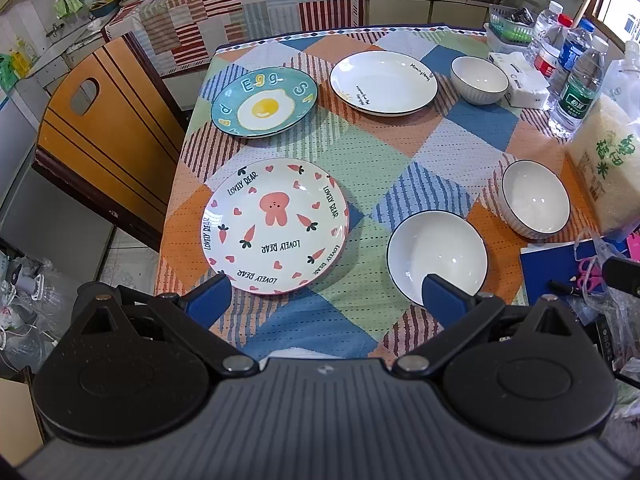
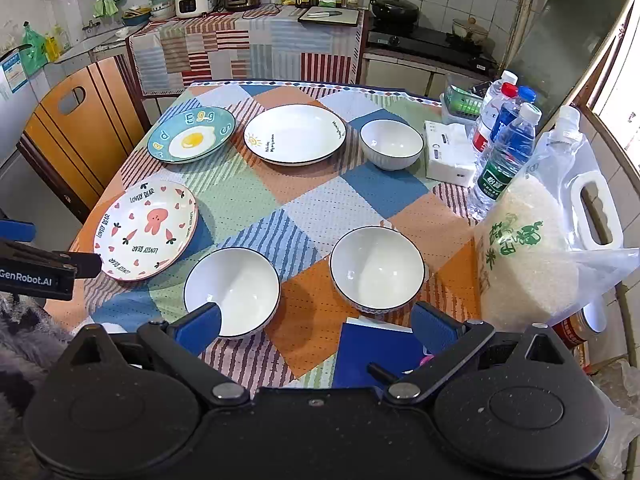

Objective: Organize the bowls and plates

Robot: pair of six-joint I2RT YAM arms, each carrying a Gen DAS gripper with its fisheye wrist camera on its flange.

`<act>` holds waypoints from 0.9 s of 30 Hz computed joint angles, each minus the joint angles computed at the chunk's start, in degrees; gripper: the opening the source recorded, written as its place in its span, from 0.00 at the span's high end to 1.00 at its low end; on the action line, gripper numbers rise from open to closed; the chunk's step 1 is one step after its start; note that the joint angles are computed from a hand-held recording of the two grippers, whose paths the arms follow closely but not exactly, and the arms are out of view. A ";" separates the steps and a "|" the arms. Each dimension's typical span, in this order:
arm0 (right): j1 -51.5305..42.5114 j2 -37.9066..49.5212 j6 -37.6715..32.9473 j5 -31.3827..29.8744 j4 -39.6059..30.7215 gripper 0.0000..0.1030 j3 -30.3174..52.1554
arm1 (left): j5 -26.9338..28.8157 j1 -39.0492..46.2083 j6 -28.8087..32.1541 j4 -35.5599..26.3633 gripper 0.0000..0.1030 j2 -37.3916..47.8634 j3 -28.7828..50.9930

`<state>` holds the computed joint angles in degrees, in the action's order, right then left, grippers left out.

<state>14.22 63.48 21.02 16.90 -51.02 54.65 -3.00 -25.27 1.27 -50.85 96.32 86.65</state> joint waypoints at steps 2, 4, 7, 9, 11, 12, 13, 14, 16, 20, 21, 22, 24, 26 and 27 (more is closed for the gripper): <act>-0.01 0.02 -0.05 0.01 0.09 0.01 -0.08 | -0.38 -0.02 -0.34 0.03 0.00 -0.38 -0.39; 0.13 0.15 -0.10 0.15 0.01 0.01 0.02 | -0.77 -0.05 -0.58 0.69 0.00 -1.17 -1.38; 0.17 0.32 -0.03 0.20 -0.04 0.01 0.16 | -0.83 0.06 -0.88 1.27 0.00 -1.83 -2.27; 0.20 0.23 -0.16 0.25 -0.03 0.01 0.10 | -1.28 -0.04 -1.15 1.67 0.00 -2.15 -2.77; 0.30 0.31 -0.06 0.39 -0.05 0.01 0.07 | -1.82 -0.03 -1.34 1.95 0.00 -2.41 -3.08; 0.34 0.44 -0.01 0.41 -0.03 0.01 0.10 | -1.98 0.01 -1.43 2.07 0.00 -2.58 -3.39; 0.35 0.48 0.01 0.46 0.09 0.01 0.05 | -2.01 0.12 -1.46 2.08 0.00 -2.67 -3.52; 0.37 0.47 0.11 0.70 0.35 0.01 -0.04 | -2.14 0.18 -1.45 1.95 0.00 -2.71 -3.52; 0.61 0.54 0.67 1.51 0.95 0.01 -0.34 | -3.04 0.08 -1.37 1.96 0.00 -2.89 -3.72; 0.88 0.99 0.43 1.84 2.04 0.01 -0.96 | -3.29 0.29 -1.21 1.97 0.00 -3.28 -3.93; 1.06 1.08 0.48 1.61 2.22 0.01 -1.05 | -3.10 0.44 -1.01 2.12 0.00 -3.41 -4.27; 1.20 1.11 0.52 1.58 2.26 0.01 -1.03 | -2.97 0.50 -1.03 2.04 0.00 -3.40 -4.20; 2.03 1.06 0.55 2.28 2.43 0.01 -0.97 | -2.39 0.78 -0.85 2.13 0.00 -3.62 -4.40; 2.72 1.12 0.61 3.54 2.60 0.01 -0.83 | -2.04 0.94 -0.69 2.10 0.00 -3.72 -4.37; 2.96 1.19 0.67 4.04 2.68 0.01 -0.73 | -1.93 0.98 -0.69 2.10 0.00 -3.76 -4.35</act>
